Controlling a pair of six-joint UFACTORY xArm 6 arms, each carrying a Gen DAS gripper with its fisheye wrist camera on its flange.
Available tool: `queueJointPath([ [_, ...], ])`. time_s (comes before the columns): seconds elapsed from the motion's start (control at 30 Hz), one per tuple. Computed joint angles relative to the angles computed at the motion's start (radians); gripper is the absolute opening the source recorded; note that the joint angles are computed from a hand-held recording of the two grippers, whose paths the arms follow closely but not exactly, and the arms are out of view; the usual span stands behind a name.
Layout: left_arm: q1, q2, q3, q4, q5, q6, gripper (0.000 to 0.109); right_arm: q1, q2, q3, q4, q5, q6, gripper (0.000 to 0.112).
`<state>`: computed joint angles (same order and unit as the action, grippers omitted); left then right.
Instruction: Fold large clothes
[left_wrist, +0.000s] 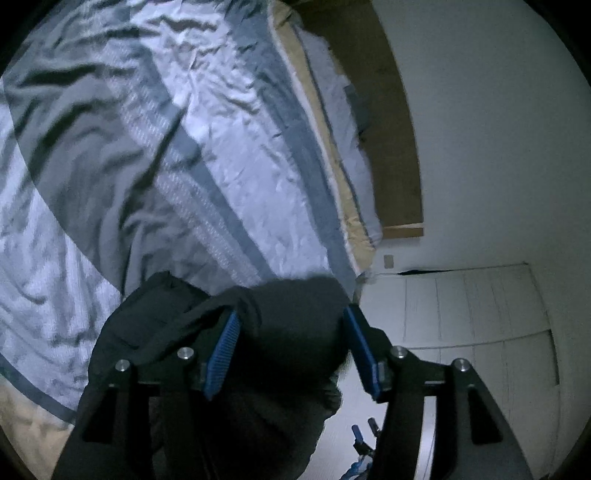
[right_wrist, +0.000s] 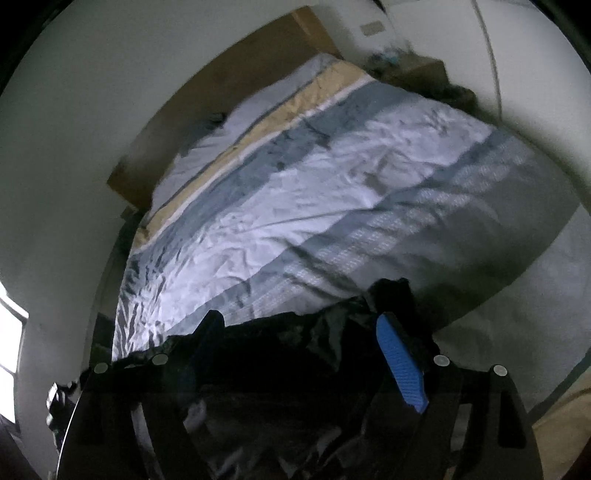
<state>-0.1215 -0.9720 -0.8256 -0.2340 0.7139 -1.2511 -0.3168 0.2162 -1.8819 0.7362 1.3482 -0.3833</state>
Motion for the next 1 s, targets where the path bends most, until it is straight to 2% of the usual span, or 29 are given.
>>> queueJointPath([
  [0.07,0.007,-0.006,-0.025,0.046,0.021,-0.019,0.056,0.007,-0.036,0.028,0.0,0.003,-0.036,0.085],
  [0.17,-0.032,0.038,-0.126,0.137,0.138,-0.009,0.056,0.022,-0.114,0.115,0.01,0.002,-0.101,0.085],
  [0.27,-0.159,0.115,-0.223,0.272,0.262,-0.034,0.056,0.047,-0.204,0.227,0.018,-0.003,-0.163,0.086],
  [0.33,-0.285,0.194,-0.283,0.37,0.346,-0.055,0.056,0.076,-0.269,0.311,0.005,-0.018,-0.203,0.087],
  [0.4,-0.377,0.255,-0.298,0.412,0.353,-0.066,0.056,0.113,-0.335,0.399,-0.015,-0.048,-0.243,0.087],
  [0.53,-0.491,0.412,-0.327,0.421,0.295,-0.056,0.056,0.192,-0.434,0.539,-0.051,-0.116,-0.289,0.089],
  [0.63,-0.525,0.53,-0.376,0.425,0.26,-0.016,0.056,0.241,-0.457,0.594,-0.07,-0.165,-0.301,0.091],
  [0.73,-0.531,0.654,-0.452,0.452,0.25,0.036,0.056,0.293,-0.421,0.607,-0.105,-0.22,-0.287,0.092],
  [0.87,-0.498,0.793,-0.547,0.469,0.277,0.099,0.056,0.34,-0.324,0.569,-0.158,-0.3,-0.249,0.094],
  [1.0,-0.451,0.9,-0.618,0.46,0.3,0.146,0.058,0.363,-0.224,0.508,-0.181,-0.328,-0.216,0.098],
])
